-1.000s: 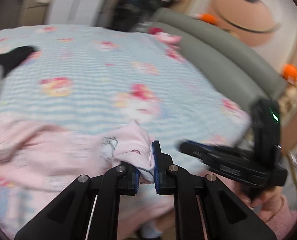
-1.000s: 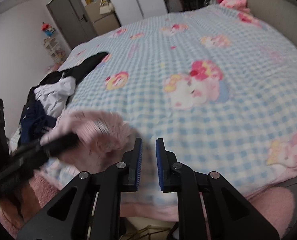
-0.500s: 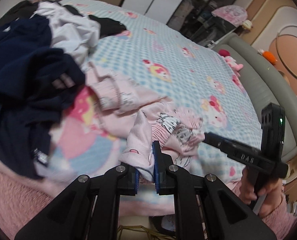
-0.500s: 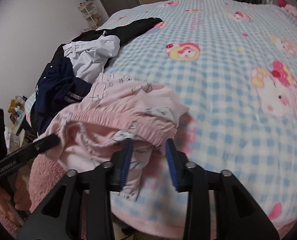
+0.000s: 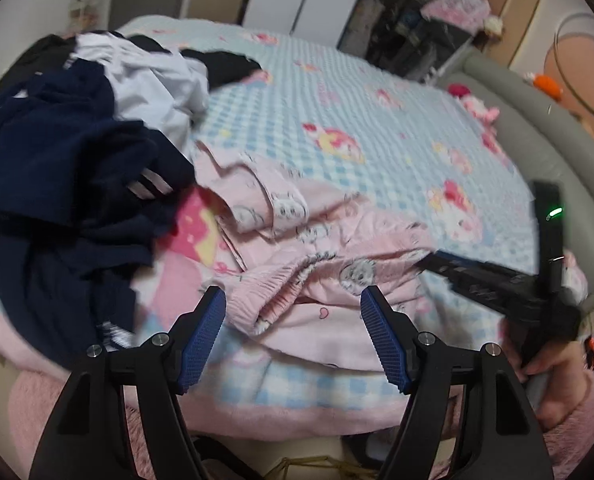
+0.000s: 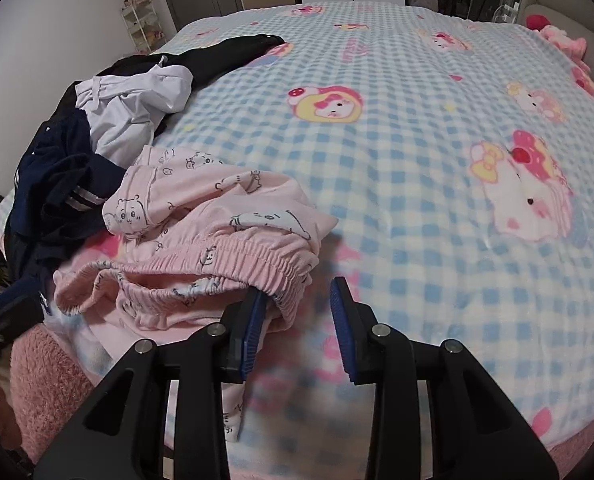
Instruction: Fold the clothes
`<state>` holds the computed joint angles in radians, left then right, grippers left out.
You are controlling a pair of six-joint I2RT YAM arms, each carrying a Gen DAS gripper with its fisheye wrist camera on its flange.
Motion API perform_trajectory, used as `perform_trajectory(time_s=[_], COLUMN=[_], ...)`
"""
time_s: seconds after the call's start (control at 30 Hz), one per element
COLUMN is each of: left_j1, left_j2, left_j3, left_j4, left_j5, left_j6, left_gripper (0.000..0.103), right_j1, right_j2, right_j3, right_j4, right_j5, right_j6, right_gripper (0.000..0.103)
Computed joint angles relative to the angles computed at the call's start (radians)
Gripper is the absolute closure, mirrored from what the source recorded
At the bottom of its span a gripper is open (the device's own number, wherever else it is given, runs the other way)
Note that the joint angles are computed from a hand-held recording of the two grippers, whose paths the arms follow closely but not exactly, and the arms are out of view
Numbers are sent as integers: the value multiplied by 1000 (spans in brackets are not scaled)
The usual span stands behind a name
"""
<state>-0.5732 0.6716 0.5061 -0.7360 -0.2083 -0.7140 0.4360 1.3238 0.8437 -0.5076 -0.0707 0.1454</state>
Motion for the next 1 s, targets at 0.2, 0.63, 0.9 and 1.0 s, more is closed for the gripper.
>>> perform_trajectory(time_s=[0.2, 0.63, 0.9, 1.0], left_j1=[228, 237, 125, 132], left_j2=[68, 44, 102, 90], left_j3=[-62, -83, -50, -58], left_j4=[98, 83, 14, 25], left_j5=[147, 48, -138, -123], left_j6=[21, -56, -97, -102], left_gripper=[52, 58, 60, 61], right_j1=[-64, -56, -115, -86], right_j2=[-93, 142, 29, 13], right_j3=[-38, 43, 28, 7], right_j4=[-37, -22, -27, -11], right_j5=[8, -150, -112, -70], right_j6=[-17, -24, -43, -47], right_gripper=[70, 70, 70, 71])
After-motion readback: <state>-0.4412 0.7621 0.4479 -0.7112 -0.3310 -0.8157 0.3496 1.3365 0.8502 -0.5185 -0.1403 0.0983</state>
